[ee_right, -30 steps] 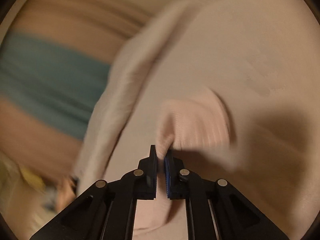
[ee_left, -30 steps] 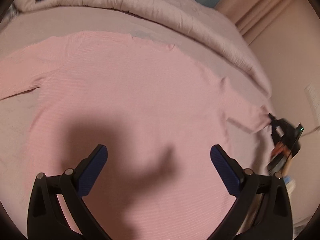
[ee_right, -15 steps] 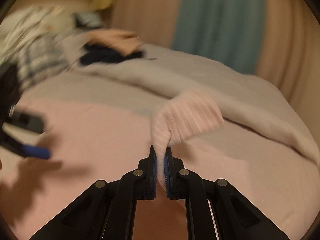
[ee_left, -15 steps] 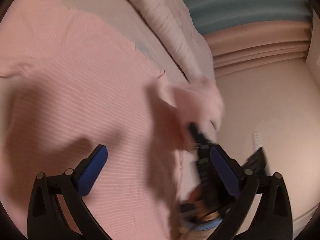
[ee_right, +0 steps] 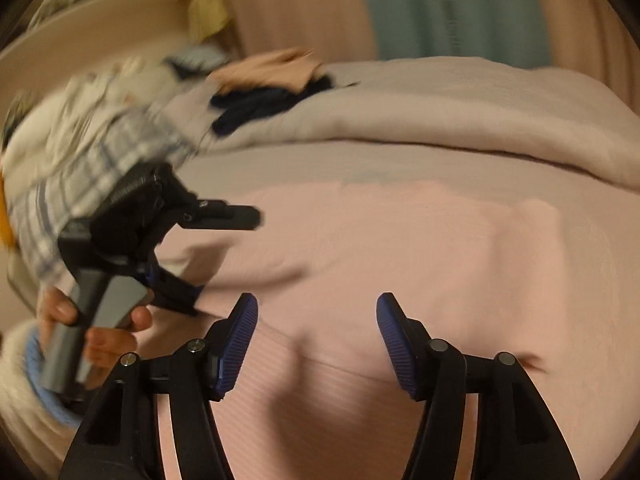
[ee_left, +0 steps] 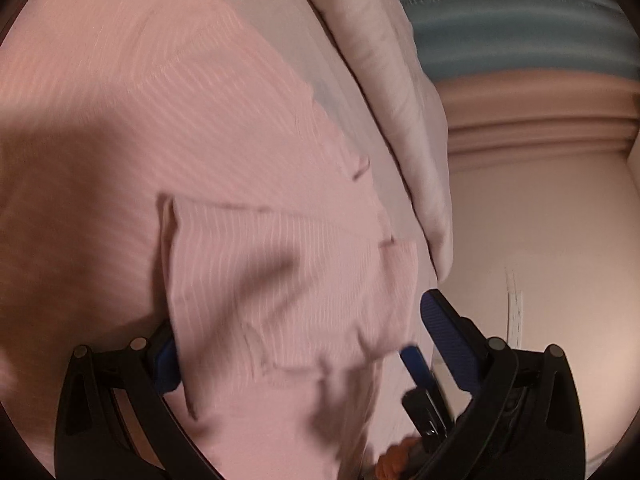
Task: Fold small clothes
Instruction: 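Grasp the other sleeve cuff with the left tool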
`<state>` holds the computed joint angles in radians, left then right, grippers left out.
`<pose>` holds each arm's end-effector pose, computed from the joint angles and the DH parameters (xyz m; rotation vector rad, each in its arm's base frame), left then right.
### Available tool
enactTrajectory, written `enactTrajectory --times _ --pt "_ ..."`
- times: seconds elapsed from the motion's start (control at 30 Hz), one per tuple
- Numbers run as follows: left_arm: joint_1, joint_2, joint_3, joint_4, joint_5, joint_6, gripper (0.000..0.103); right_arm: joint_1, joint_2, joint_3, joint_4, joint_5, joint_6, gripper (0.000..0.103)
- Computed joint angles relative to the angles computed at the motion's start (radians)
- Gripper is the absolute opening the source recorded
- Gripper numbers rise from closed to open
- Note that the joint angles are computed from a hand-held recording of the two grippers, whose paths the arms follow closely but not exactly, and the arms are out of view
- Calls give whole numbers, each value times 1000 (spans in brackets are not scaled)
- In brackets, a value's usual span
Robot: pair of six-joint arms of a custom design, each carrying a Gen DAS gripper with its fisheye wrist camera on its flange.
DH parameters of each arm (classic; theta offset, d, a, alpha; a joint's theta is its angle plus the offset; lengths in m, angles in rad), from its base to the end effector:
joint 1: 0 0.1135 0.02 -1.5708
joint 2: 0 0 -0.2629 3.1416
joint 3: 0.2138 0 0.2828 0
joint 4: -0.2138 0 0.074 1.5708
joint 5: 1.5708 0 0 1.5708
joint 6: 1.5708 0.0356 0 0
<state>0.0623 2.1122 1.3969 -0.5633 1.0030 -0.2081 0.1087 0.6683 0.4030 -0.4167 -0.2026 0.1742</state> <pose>0.4313 -0.0032 0.1137 -0.1413 2.5800 -1.4359 0.1788 0.0267 0.1932 -0.0353 2.2636 0.3793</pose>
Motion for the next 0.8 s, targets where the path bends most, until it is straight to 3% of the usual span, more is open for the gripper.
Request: enactTrajectory --times 0.03,0.1,0.13,0.17,0.23,0.37,0.43,0.5,0.67,0.73,0.8 --pt "-5 -15 -19 35 -22 -28 100 -36 -38 -14 -22 -10 5 62" --pt "-27 -36 -40 71 -100 -42 84 -64 -148 -63 -82 -3 2 62" --pt "-39 -37 -33 58 -132 -15 51 -87 -175 -68 -105 8 -9 62" --pt "-46 -11 1 18 -140 28 8 -80 -203 -79 -120 47 10 62" --pt "-50 20 37 -20 -139 69 2 -122 -254 -98 -147 42 42 62" --pt "-48 -26 36 52 -210 83 3 -356 -392 -145 -227 -141 44 62" --pt "-15 -42 47 83 -190 78 4 -401 -402 -162 -225 -234 50 62" --pt "7 -49 65 95 -239 85 4 -440 -353 -172 -211 -353 15 62" --pt "41 23 149 72 -300 74 4 -216 -74 -163 20 -248 93 62" --pt "45 68 197 22 -313 95 4 -165 26 -128 45 -195 112 62" --pt "47 101 228 -5 -392 116 6 -157 44 -125 71 -178 111 63"
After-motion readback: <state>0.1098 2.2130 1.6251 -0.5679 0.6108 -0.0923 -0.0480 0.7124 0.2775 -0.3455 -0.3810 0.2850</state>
